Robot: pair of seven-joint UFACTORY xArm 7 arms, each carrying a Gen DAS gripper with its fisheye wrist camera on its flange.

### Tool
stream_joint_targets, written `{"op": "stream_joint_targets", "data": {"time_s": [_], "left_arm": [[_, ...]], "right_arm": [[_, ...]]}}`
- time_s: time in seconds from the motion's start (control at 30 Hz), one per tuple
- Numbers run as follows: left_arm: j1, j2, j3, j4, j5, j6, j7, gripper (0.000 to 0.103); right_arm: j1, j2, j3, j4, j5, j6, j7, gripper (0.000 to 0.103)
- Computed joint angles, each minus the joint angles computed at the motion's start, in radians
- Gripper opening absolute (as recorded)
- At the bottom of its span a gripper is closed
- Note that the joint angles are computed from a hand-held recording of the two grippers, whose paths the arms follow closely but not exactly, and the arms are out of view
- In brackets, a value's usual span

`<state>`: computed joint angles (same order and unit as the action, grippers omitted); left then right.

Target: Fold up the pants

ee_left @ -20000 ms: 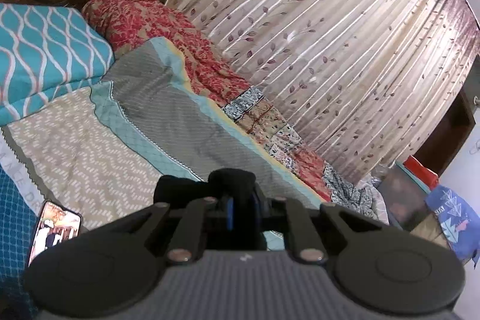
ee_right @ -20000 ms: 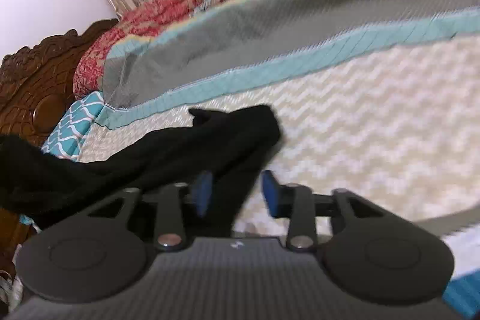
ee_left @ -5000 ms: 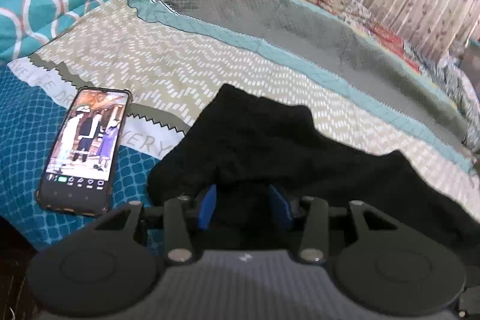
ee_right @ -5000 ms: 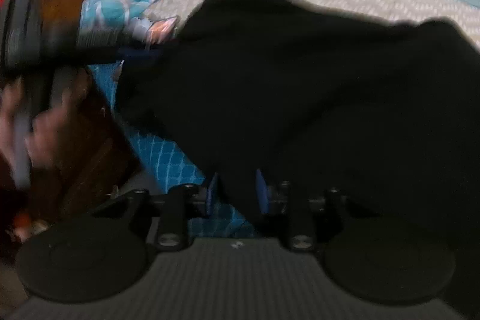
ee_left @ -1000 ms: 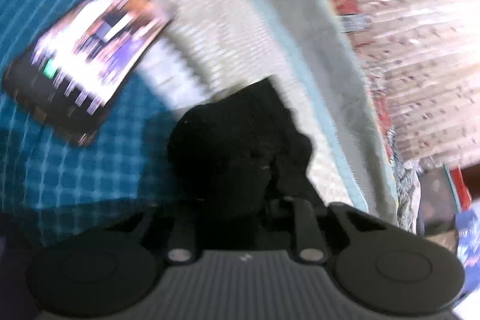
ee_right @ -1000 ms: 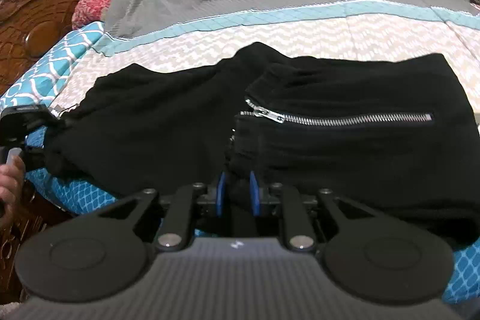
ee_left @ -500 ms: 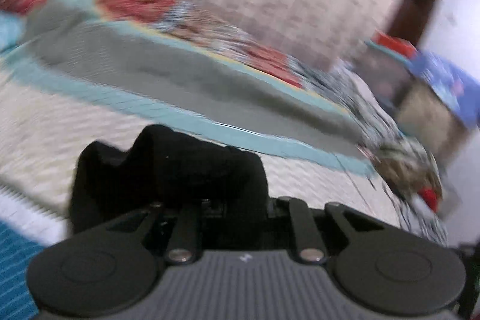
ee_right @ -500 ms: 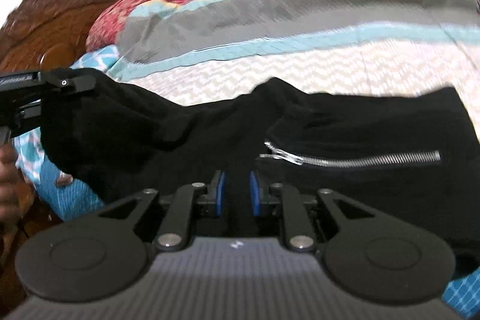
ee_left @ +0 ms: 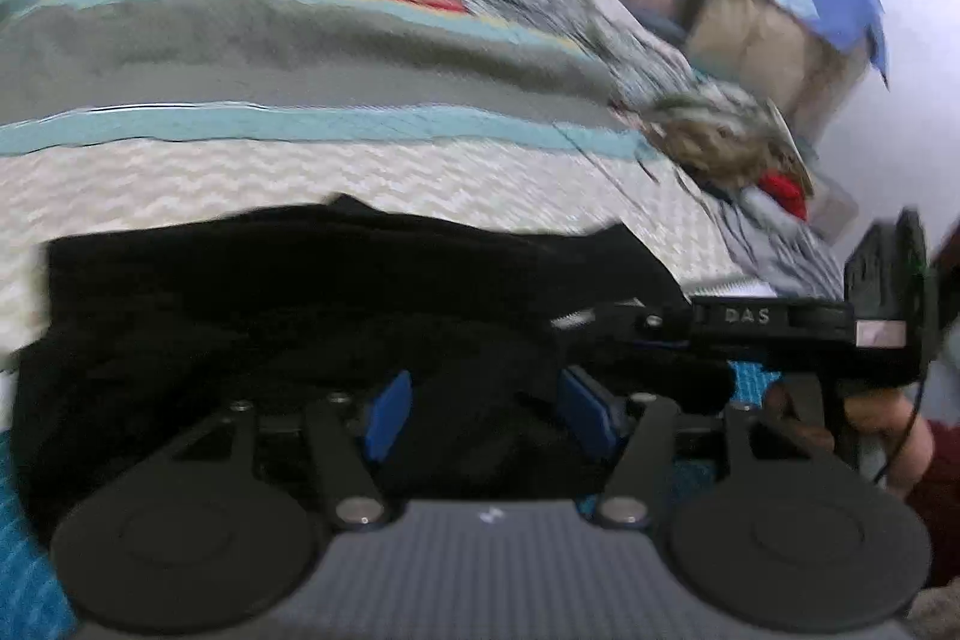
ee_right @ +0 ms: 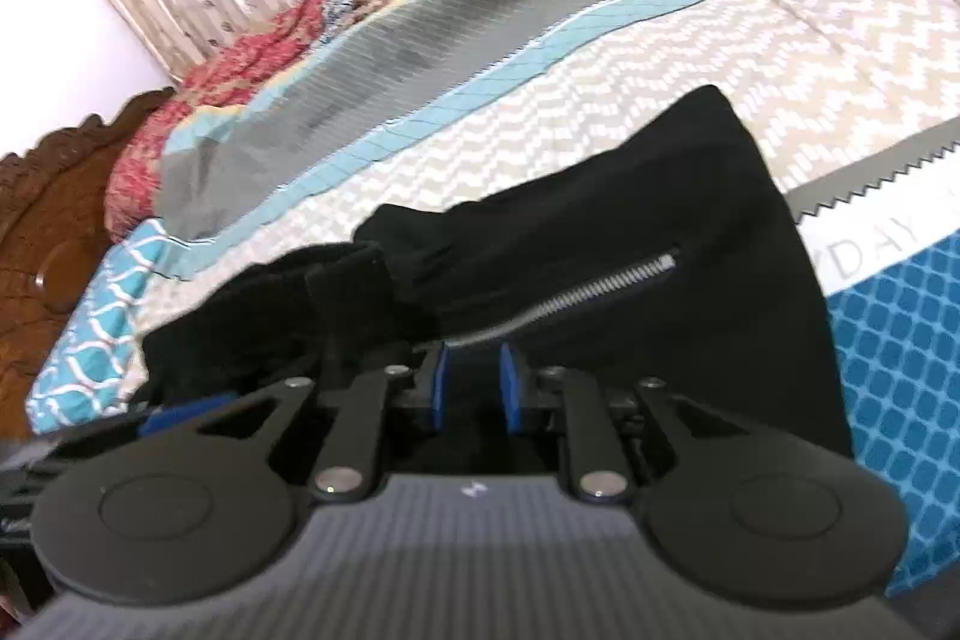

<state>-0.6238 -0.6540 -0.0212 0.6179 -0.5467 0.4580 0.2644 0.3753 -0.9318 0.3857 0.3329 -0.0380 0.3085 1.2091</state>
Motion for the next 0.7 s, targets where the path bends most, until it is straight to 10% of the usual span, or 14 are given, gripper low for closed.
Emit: {"op": "stream_joint_targets", "data": {"time_s": [0.23, 0.43, 0.5, 0.6, 0.67, 0.7], "left_arm": [[0.323, -0.12, -0.073, -0.058, 0.189, -0.025, -0.287, 0.08], [0.245, 0.098, 0.069, 0.053, 0.199, -0.072, -0.218, 0.081], [0.194, 0.164, 0.114, 0.093, 0.138, -0.055, -0.154, 0.066], [0.199, 0.211, 0.103, 0.118, 0.081, -0.02, -0.12, 0.016], [0.195, 0.168, 0.109, 0.082, 0.004, -0.049, -0.1, 0.015], [0.19, 0.133, 0.118, 0.058, -0.03, -0.064, -0.09, 0.015]], "right_arm": [[0.03, 0.069, -0.019, 0.033, 0.002, -0.093, -0.048, 0.033], [0.028, 0.156, -0.021, 0.093, 0.003, -0.059, -0.095, 0.05], [0.004, 0.184, -0.019, 0.116, -0.011, -0.053, -0.113, 0.05], [0.015, 0.259, -0.064, 0.155, -0.012, -0.057, -0.177, 0.05], [0.063, 0.315, -0.109, 0.195, 0.017, -0.034, -0.234, 0.018], [0.058, 0.331, -0.098, 0.219, 0.019, -0.029, -0.24, 0.017]]}}
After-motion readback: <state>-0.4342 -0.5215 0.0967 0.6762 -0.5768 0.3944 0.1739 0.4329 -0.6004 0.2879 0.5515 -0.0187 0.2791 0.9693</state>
